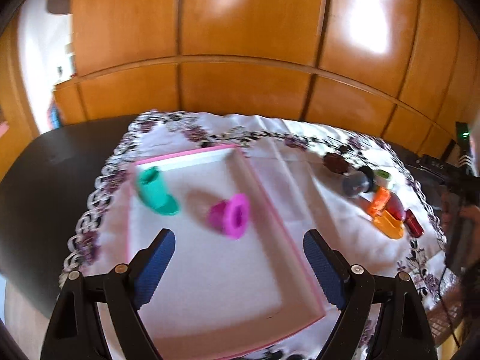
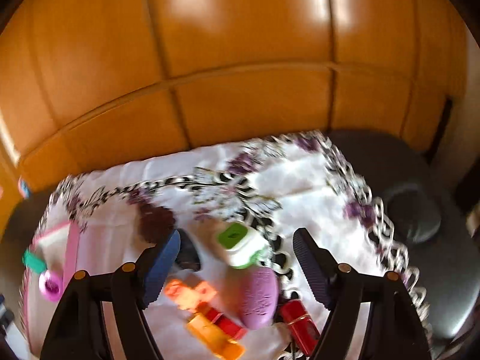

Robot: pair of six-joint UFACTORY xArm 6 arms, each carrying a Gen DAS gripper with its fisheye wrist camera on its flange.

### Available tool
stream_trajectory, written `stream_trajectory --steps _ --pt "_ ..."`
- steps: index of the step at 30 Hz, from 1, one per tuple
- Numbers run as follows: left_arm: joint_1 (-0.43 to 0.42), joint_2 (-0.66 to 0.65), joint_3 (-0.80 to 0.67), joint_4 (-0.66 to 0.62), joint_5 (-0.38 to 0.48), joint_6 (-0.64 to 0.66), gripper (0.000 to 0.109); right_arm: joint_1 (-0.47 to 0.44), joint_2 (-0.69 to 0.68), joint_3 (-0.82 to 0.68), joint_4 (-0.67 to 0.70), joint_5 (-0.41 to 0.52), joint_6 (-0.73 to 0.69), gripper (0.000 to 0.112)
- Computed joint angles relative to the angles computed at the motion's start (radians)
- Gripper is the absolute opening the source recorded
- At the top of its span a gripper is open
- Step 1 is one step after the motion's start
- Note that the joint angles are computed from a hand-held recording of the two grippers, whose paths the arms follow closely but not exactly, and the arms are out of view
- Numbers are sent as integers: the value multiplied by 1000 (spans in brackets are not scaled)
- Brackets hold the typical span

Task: Organize rigid objects
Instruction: 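Move the left tool to the clear black-lidded jar and grasp it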

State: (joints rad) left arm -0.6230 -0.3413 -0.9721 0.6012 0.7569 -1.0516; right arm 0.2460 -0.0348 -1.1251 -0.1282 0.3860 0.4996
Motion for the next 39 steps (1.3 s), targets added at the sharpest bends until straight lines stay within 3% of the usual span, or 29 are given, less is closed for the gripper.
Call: stream_trajectory --steps 1,3,10,16,19,27,35,39 --pt "-3 27 -21 -7 -3 16 88 -10 7 -7 51 23 -13 79" --pt "-10 88 -71 -27 -3 50 87 -25 -6 17 117 -27 -32 79" --pt "-18 287 -232 -169 -62 196 80 -50 -16 30 134 -33 4 79" --pt "-20 514 -476 -356 -94 381 80 -47 -18 26 122 -41 4 79" --pt "-25 610 -586 -356 -94 441 81 -47 -22 31 162 -49 -20 79" --pt "-14 843 -868 -452 -7 760 68 -48 -14 25 279 -50 -101 79" --pt "-15 995 -1072 -524 60 922 67 -48 -11 25 338 -51 -136 79" --pt "-25 1096 -1221 -530 135 985 66 -48 -10 25 351 -50 -137 79"
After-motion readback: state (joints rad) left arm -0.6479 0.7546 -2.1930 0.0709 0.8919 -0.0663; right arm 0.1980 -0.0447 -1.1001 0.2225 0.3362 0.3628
